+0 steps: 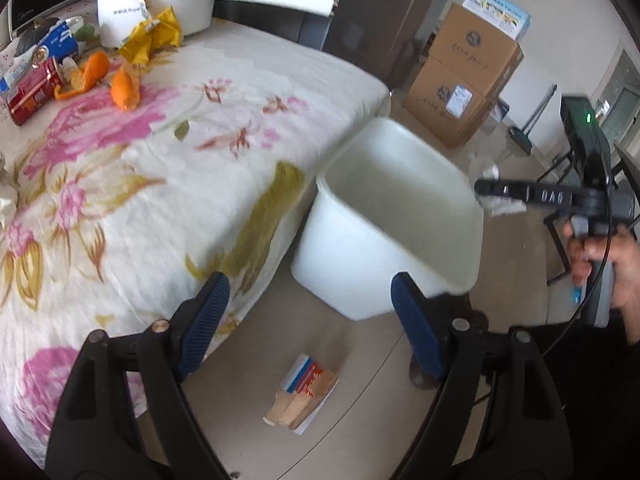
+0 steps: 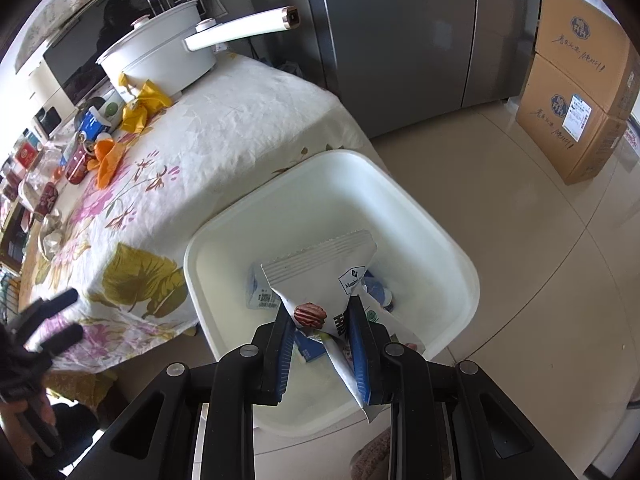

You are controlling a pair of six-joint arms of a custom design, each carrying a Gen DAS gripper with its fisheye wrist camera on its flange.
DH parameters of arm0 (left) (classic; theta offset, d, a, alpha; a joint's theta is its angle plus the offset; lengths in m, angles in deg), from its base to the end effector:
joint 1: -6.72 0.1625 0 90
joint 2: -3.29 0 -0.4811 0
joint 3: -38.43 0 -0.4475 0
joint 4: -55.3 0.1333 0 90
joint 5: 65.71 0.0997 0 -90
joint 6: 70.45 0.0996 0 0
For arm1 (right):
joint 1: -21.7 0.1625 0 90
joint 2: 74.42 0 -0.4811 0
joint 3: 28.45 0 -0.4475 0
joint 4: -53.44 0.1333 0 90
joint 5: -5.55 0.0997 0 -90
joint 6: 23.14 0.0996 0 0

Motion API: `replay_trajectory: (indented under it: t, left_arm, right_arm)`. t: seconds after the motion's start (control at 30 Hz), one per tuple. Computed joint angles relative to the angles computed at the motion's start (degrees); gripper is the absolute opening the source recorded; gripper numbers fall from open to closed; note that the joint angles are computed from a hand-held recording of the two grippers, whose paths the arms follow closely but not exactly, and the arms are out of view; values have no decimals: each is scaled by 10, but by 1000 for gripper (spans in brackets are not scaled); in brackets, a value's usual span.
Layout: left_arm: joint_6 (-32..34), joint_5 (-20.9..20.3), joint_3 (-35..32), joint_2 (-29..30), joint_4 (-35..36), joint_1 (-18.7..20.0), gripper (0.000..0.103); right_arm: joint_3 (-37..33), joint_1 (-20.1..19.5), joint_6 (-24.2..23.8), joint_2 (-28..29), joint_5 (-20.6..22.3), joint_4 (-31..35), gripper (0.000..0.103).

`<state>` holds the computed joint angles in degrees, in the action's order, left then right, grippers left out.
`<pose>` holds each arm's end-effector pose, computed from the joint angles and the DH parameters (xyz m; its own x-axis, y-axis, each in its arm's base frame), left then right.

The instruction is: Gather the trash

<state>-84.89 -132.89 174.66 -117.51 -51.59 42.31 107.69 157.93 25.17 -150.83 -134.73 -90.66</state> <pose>-0.1334 -0.3069 0.3674 -0.7300 0.5752 -0.3691 0.6515 0.7489 -0.1214 0.3509 -0.2576 0.1705 -0.7944 0.1724 0.5824 -0.1885 0.8415 -0.5064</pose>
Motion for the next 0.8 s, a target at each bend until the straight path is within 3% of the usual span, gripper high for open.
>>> replay_trajectory:
  t: [0.13,0.3,0.4,0.53,0.8]
  left_arm:
    - [37,-29,44,-35,57,30,83]
    - [103,-59,92,-22,62,113,83]
    - [126,-65,119,-11,62,120,83]
    - [143,-67,159,6,60,87,83]
    - [156,14,213,69,17,78,83]
  right_arm:
    - [15,9,7,-11,15,4,27]
    - [26,18,17,-19,32,20,27]
    - [27,22,12,-18,40,21,27]
    - [28,22,0,-16,48,16,27]
    - [28,11,-14,-6,60,16,27]
